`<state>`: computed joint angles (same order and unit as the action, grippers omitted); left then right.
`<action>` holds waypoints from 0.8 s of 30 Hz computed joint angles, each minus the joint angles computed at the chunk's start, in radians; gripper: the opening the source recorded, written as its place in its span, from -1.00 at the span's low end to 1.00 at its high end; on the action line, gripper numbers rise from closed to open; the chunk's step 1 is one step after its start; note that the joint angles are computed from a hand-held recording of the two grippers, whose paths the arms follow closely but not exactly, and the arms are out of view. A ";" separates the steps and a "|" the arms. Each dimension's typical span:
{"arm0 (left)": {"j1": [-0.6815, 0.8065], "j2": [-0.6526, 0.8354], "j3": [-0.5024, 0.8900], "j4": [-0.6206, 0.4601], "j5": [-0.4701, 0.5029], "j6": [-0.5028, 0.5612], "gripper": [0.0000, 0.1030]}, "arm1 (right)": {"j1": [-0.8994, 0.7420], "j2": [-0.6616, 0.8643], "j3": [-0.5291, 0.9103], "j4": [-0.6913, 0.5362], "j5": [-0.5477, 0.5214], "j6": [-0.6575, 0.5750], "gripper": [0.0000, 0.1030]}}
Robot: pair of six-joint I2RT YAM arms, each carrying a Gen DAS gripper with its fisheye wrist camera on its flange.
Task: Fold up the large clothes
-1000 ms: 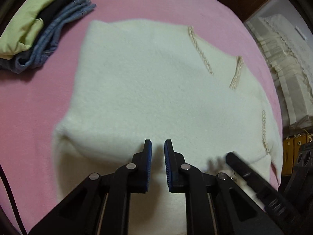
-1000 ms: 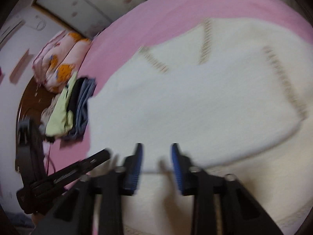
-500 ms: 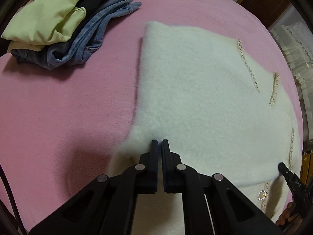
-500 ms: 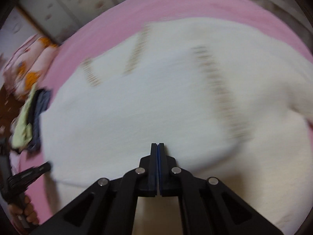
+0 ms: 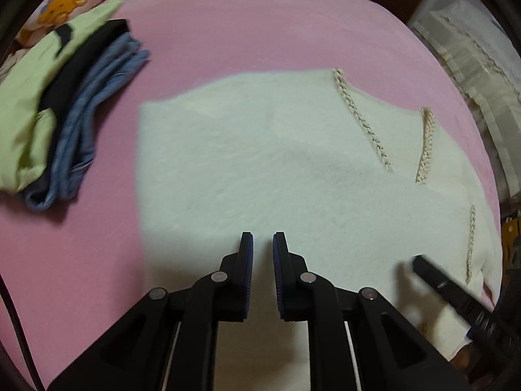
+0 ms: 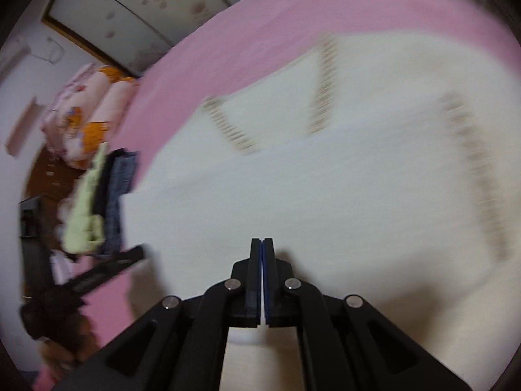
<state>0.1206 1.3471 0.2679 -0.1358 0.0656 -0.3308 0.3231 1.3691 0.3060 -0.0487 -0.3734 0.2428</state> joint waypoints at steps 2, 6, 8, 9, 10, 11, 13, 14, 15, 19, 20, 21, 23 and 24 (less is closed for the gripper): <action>0.009 0.124 0.031 0.110 0.017 0.012 -0.80 | 0.120 0.149 0.030 0.133 0.000 0.078 -1.00; 0.092 0.263 0.094 0.220 0.057 0.076 -0.80 | 0.217 0.417 0.137 0.321 0.000 0.151 -1.00; 0.130 0.289 0.120 0.234 0.041 0.129 -0.80 | 0.211 0.449 0.156 0.355 0.018 0.124 -1.00; 0.147 0.280 0.115 0.240 0.016 0.157 -0.80 | 0.182 0.443 0.156 0.353 0.020 0.098 -1.00; 0.177 0.285 0.132 0.240 -0.023 0.201 -0.80 | 0.145 0.427 0.163 0.335 0.030 0.071 -1.00; 0.201 0.304 0.141 0.253 -0.044 0.229 -0.80 | 0.115 0.416 0.169 0.318 0.048 0.054 -1.00; 0.274 0.366 0.178 0.260 -0.024 0.284 -0.80 | 0.026 0.378 0.181 0.265 0.092 0.027 -1.00; 0.334 0.365 0.185 0.244 0.019 0.328 -0.80 | -0.034 0.359 0.178 0.253 0.106 0.013 -1.00; 0.381 0.376 0.194 0.244 0.061 0.355 -0.81 | -0.099 0.335 0.173 0.239 0.149 0.000 -1.00; 0.467 0.391 0.199 0.252 0.122 0.414 -0.81 | -0.382 0.264 0.155 0.233 0.172 -0.072 -1.00; 0.482 0.395 0.195 0.261 0.129 0.422 -0.81 | -0.416 0.258 0.157 0.231 0.167 -0.080 -1.00; 0.476 0.410 0.194 0.282 0.125 0.414 -0.81 | -0.430 0.245 0.157 0.226 0.197 -0.097 -1.00; 0.470 0.440 0.185 0.335 0.116 0.398 -0.81 | -0.427 0.232 0.151 0.231 0.246 -0.142 -1.00; 0.470 0.458 0.188 0.354 0.112 0.391 -0.81 | -0.418 0.235 0.147 0.236 0.260 -0.146 -1.00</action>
